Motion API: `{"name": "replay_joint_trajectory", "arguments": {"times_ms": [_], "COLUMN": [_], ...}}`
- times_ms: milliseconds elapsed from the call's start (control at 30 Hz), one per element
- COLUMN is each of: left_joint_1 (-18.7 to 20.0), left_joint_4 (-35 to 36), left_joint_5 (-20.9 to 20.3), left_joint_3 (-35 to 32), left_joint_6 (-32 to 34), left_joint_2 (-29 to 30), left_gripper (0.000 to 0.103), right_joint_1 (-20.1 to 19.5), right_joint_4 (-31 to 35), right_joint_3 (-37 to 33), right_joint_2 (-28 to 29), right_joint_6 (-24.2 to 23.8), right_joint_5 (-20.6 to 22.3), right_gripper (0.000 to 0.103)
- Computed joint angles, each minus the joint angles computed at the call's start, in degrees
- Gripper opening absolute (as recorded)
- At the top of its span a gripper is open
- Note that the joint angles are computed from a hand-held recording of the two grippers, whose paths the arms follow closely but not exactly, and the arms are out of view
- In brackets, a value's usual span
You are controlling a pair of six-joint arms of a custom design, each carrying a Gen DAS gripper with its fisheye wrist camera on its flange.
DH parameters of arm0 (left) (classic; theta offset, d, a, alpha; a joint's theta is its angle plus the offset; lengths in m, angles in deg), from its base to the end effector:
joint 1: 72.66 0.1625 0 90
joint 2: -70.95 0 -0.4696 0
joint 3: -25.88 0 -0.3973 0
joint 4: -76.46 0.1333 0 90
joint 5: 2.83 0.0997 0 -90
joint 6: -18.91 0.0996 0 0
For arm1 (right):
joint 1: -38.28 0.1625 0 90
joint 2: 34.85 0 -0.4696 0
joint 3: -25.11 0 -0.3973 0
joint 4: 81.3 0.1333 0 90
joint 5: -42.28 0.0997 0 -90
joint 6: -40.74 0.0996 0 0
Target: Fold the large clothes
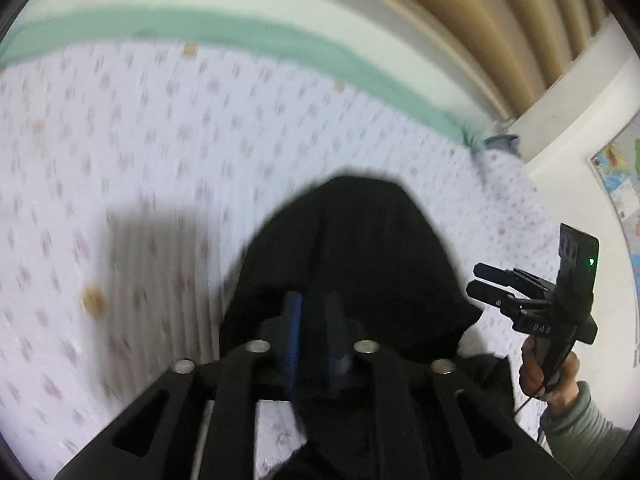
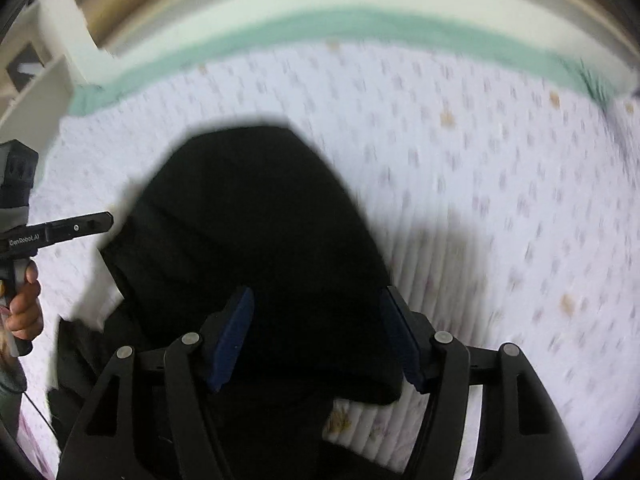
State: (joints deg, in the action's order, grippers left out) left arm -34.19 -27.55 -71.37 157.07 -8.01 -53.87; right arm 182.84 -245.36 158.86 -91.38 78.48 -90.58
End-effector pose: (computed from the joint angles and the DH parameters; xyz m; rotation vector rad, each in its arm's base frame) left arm -0.0806 -0.2809 0.4253 0.5809 2.8350 -0.4964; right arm 0.3984 -0.2031 0.0884 0.3933 -2.4748 0.6614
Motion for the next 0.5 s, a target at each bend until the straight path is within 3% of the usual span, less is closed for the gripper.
{"name": "replay_joint_trajectory", "arguments": {"times_ms": [33,67,100,167,267,333,500], "left_joint_1": [0.48,0.74,1.34,6.34,13.9,16.64,22.12], "left_joint_4": [-1.41,-2.7,-3.94,-8.12,-11.78,-13.37,-14.55], "left_joint_5": [0.22,1.07,1.53,-1.73,-6.54,-10.14,-20.48], "left_joint_3": [-0.8,-1.15,-1.37,-2.56,-3.88,-3.99,-4.44], "left_joint_6": [1.37,2.37,3.29,6.87,11.66,14.23,19.05], "left_joint_2": [1.53,2.8,3.97,8.86,14.91,17.05,21.23], "left_gripper": [0.062,0.068,0.07,0.07,0.07,0.07,0.07], "right_joint_1": [-0.45,-1.18,-1.98,-4.39,-7.44,-11.33,-13.93], "right_joint_4": [-0.83,-1.78,-2.29,-3.63,-6.25,-10.73,-9.56], "right_joint_3": [-0.44,-1.06,-1.48,-2.18,-1.92,-1.3,-2.85], "right_joint_2": [-0.49,-0.9,-1.1,-1.12,-0.8,0.96,3.91], "right_joint_6": [-1.33,-2.62,-3.33,-5.26,-7.19,-11.22,-14.47], "right_joint_5": [0.18,0.44,0.4,0.94,5.0,8.64,10.64], "right_gripper": [0.07,0.071,0.074,0.075,0.075,0.075,0.075]}}
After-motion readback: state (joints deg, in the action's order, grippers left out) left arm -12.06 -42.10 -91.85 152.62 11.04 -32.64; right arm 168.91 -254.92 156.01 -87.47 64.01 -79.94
